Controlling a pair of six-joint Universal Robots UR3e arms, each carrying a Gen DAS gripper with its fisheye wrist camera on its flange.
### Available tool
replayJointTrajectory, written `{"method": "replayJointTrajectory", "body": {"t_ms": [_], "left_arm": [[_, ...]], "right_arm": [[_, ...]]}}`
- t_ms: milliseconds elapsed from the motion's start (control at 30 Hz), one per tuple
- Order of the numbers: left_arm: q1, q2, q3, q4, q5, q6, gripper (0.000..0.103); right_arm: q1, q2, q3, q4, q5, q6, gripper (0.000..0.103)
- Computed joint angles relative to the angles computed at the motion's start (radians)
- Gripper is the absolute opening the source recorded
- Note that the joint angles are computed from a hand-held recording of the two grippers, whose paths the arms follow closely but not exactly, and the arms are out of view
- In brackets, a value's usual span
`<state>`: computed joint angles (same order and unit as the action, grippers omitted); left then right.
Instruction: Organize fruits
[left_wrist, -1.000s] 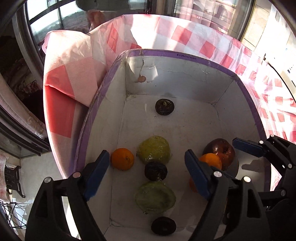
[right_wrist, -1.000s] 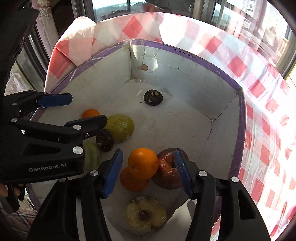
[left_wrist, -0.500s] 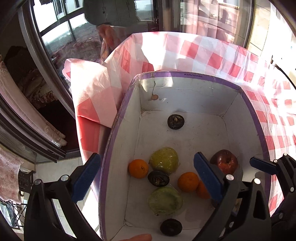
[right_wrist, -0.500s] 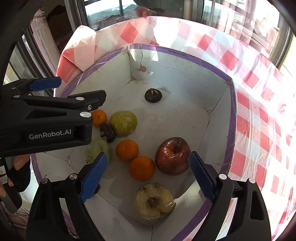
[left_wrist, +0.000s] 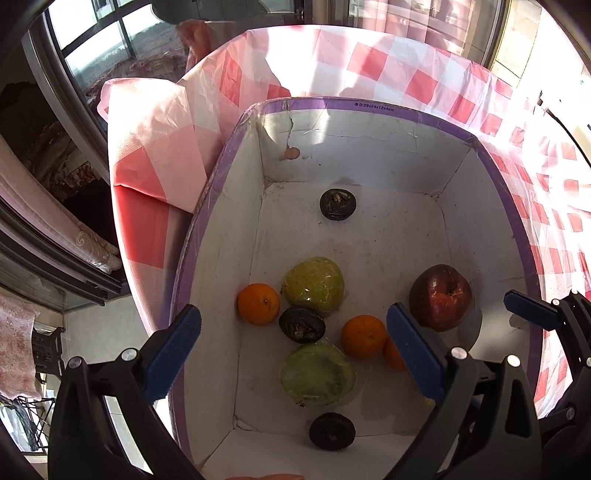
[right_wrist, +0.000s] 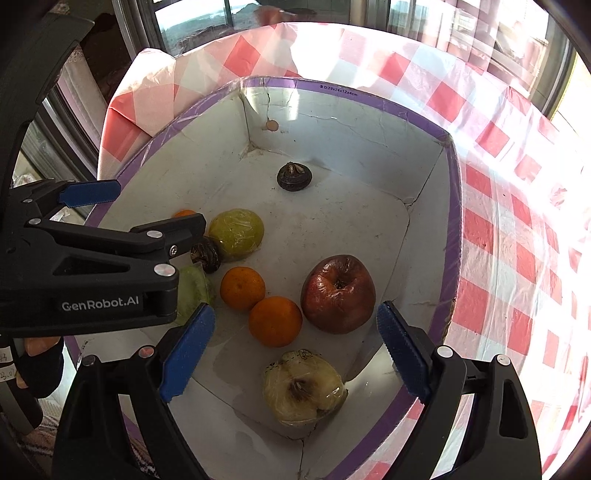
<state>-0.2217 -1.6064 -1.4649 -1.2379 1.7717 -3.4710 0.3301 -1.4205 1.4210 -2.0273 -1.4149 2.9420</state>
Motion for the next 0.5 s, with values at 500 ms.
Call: {"method": "replayJointTrajectory", "body": {"t_ms": [500], "left_arm": [[0.008,-0.003,-0.008,-0.006,-0.021,0.009,0.101]], "right_arm": [[0.001,-0.003,0.008,0.001,-0.011,-0.001,0.086]]}}
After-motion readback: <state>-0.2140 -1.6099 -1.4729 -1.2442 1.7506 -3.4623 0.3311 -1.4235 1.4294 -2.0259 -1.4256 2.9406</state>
